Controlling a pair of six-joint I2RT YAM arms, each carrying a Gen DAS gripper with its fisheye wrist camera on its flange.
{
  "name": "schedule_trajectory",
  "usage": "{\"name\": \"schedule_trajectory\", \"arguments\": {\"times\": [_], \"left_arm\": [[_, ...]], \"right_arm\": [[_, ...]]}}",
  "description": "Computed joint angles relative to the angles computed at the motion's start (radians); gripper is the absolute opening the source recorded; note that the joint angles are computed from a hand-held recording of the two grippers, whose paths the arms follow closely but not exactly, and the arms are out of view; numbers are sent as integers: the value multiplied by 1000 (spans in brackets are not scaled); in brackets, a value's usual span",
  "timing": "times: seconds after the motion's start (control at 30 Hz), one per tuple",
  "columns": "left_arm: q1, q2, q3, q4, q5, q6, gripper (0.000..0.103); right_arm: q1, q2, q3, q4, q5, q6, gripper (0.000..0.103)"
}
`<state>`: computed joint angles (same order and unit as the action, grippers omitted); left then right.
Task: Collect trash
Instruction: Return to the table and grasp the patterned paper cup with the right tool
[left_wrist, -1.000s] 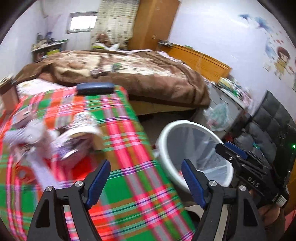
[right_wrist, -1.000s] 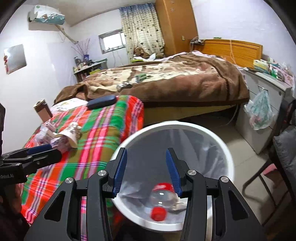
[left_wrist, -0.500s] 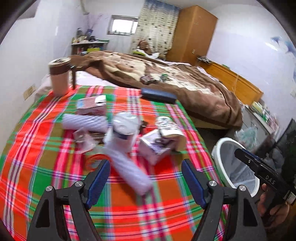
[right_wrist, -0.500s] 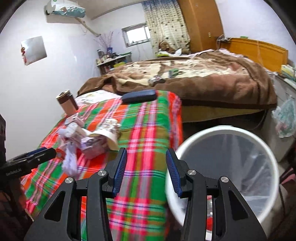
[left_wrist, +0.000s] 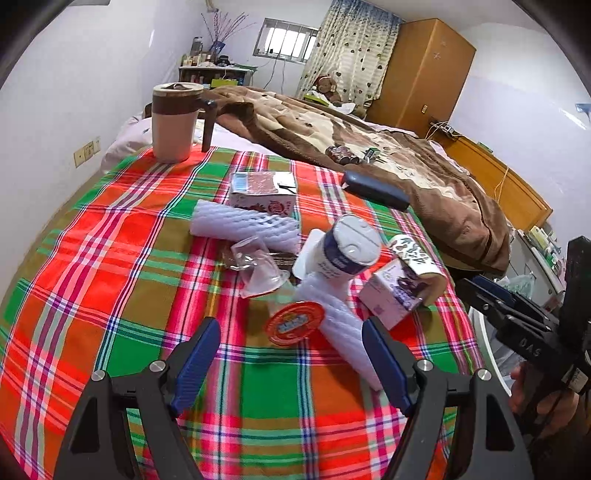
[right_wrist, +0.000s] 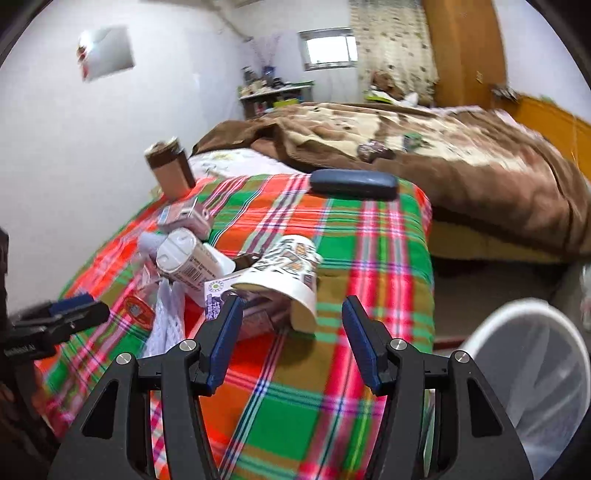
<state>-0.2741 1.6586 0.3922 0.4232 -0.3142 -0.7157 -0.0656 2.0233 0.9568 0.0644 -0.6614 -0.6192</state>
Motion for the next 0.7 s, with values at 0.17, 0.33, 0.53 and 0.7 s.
{"name": "schedule_trajectory", "arguments": {"times": [0.17,0.33,0.53,0.7], "left_arm": [[44,44,11,35,45,16,79],[89,98,33,67,97,37,79],[104,130,55,75,115,43,79],[106,141,68,76,111,51,79]], "right_arm": [[70,26,2,49,81,-41,59],[114,64,34,64,149,-31,59],[102,103,104,21,135,73,59],[85,140,160,-27,94,150,59]]}}
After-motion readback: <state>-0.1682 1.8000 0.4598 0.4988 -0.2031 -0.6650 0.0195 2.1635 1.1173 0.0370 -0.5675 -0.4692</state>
